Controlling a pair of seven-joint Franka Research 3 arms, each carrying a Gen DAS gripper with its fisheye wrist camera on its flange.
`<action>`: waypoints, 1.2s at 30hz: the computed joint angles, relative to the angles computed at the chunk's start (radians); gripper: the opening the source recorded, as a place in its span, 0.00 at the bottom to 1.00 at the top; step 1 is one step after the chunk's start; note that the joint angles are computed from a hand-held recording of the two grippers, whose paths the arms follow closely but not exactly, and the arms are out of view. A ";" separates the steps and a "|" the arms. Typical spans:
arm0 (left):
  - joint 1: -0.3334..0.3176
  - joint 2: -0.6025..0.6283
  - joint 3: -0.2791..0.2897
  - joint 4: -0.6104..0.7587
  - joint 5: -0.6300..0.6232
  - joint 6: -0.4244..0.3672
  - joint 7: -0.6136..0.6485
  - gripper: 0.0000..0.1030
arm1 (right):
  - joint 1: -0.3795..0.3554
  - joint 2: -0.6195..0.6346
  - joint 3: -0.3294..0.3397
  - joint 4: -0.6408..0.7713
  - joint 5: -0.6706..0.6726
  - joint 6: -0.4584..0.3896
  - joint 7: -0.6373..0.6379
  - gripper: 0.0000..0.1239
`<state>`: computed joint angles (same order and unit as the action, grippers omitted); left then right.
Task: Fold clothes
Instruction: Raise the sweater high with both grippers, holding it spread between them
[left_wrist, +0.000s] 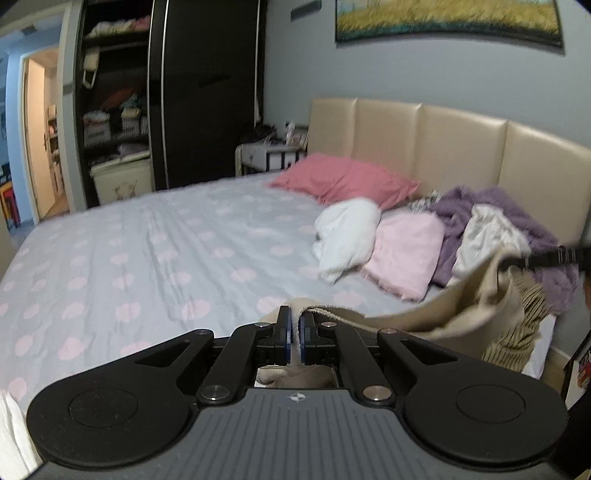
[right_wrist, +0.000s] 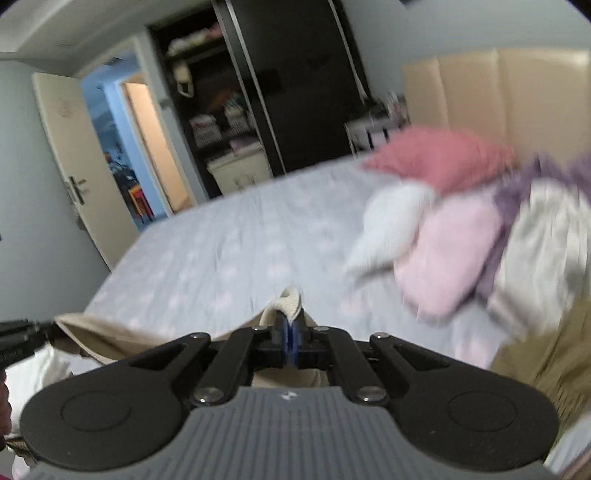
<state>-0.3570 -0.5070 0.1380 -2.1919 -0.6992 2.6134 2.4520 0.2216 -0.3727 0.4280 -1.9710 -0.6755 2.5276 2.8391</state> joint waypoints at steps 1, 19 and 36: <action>-0.010 -0.012 0.000 0.001 -0.013 0.014 0.011 0.02 | -0.001 -0.005 -0.013 0.012 -0.007 0.011 -0.030 0.03; -0.098 -0.030 0.007 0.411 0.093 0.001 -0.068 0.02 | 0.030 0.093 -0.060 0.573 0.210 -0.060 -0.580 0.03; -0.009 0.100 0.006 0.529 0.122 -0.313 -0.211 0.02 | 0.190 0.357 -0.178 0.898 0.363 -0.368 -0.851 0.02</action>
<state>-0.3661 -0.4073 0.1443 -1.6626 -0.5776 2.3002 2.2410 0.4116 -0.0157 0.2501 -1.0732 -0.3123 2.1594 1.9880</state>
